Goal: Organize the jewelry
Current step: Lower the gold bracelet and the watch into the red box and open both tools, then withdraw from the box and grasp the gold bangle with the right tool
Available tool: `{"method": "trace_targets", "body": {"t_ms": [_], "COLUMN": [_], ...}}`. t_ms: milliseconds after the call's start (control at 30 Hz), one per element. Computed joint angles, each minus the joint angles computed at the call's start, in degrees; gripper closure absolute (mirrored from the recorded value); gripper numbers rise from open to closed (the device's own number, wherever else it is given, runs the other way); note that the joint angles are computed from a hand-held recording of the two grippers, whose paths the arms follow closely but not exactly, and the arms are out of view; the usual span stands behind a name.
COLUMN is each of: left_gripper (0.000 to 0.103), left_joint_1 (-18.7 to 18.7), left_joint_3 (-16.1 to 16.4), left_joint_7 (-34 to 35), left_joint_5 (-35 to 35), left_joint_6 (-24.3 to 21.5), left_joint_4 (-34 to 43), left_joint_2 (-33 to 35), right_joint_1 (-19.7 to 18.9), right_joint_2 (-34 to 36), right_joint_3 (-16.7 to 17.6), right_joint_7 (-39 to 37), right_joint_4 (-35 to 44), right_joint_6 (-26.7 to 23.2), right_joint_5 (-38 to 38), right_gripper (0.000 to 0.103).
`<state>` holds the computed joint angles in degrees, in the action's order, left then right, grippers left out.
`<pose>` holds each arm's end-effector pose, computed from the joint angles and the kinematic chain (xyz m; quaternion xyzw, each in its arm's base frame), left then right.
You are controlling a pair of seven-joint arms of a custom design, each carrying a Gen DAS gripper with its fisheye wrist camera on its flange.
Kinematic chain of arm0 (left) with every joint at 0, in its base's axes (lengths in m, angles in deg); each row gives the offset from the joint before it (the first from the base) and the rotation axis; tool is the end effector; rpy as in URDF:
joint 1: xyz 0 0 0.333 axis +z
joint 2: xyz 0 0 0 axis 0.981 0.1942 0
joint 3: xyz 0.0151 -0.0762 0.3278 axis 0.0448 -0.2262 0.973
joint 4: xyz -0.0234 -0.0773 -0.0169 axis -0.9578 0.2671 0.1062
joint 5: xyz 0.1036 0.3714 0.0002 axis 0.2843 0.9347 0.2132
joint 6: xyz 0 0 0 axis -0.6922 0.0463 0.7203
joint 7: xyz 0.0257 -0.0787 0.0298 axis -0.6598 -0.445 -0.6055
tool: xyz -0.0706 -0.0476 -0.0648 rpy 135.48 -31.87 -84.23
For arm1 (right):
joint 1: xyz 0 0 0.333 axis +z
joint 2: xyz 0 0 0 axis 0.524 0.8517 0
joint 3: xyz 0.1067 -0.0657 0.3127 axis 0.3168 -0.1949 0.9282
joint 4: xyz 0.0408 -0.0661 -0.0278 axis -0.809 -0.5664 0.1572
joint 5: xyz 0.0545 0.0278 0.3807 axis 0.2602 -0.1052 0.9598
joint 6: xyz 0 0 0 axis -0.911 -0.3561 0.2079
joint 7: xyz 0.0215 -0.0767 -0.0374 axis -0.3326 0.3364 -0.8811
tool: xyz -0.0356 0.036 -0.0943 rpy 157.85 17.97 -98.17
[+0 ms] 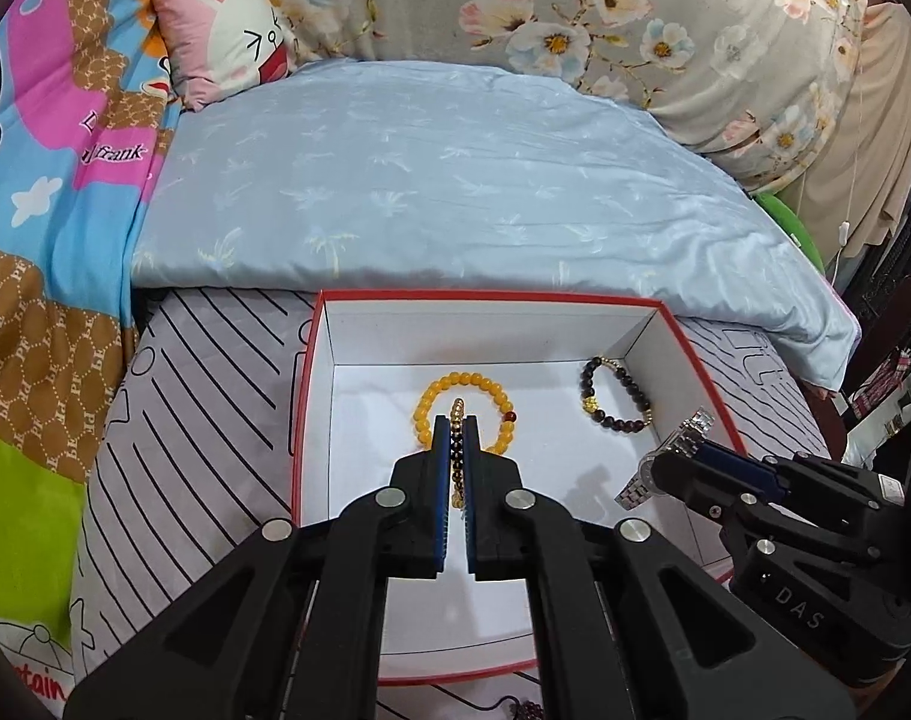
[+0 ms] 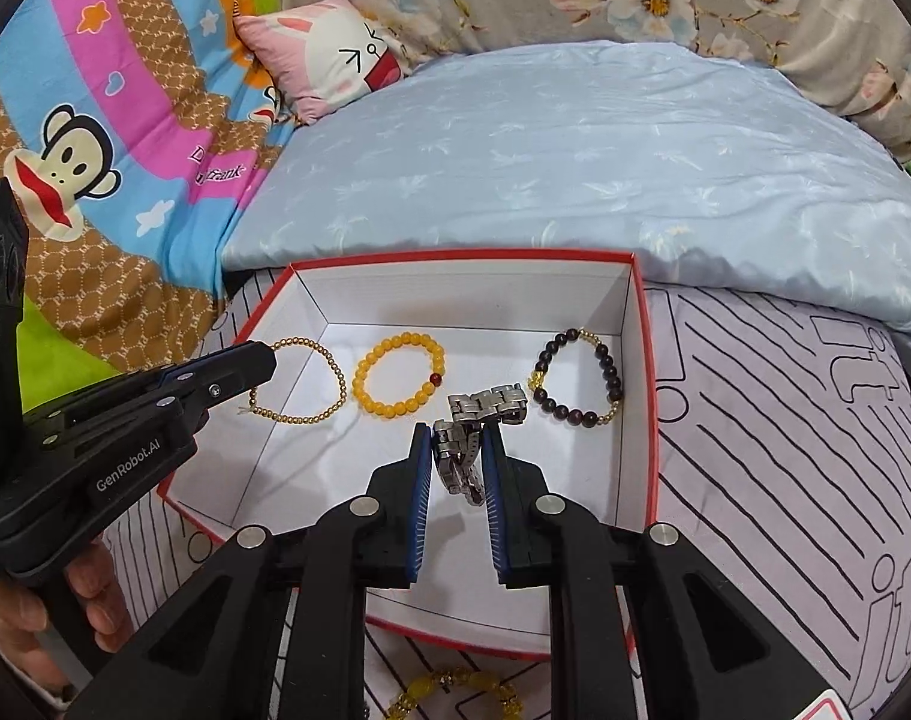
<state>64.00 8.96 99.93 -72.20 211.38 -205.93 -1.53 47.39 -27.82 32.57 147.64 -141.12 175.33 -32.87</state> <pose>0.5479 -0.3055 0.4495 -0.4671 0.8029 -0.3588 0.0916 0.4579 0.2367 0.4480 -0.5583 0.7557 -0.2016 0.2768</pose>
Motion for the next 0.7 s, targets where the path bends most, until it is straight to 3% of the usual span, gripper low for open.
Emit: {"method": "trace_targets", "body": {"t_ms": [200,267,333,400,567,700], "left_gripper": [0.1,0.099,0.091,0.069,0.067,0.066], "left_joint_1": [-0.7,-1.4,-1.5,-1.2,0.6,1.5], "left_joint_3": [0.7,1.5,1.8,1.7,0.4,-0.2], "left_joint_7": [-1.6,-3.3,-4.8,-5.4,-3.6,-1.0], "left_joint_5": [2.0,3.9,5.0,5.2,2.9,-0.6], "left_joint_6": [0.3,0.9,0.8,1.2,2.3,2.3], "left_joint_4": [0.2,0.0,0.0,-0.3,-2.2,-4.8], "left_joint_2": [1.0,1.1,1.1,0.8,-1.1,-3.7], "right_joint_1": [0.6,0.6,0.6,0.5,-0.1,-0.1], "right_joint_2": [2.2,2.2,1.7,0.8,-2.6,-6.2], "right_joint_3": [-0.7,-0.5,-0.5,-0.4,0.5,2.6], "right_joint_7": [-3.5,-1.6,-0.6,0.8,3.4,5.2], "right_joint_4": [0.9,1.2,1.3,0.8,-1.5,-3.8], "right_joint_6": [1.2,0.9,0.5,0.1,0.1,-2.6], "right_joint_5": [3.2,0.8,-0.3,-1.4,-2.6,-3.2], "right_gripper": [0.087,0.084,0.079,0.075,0.074,0.073]}}
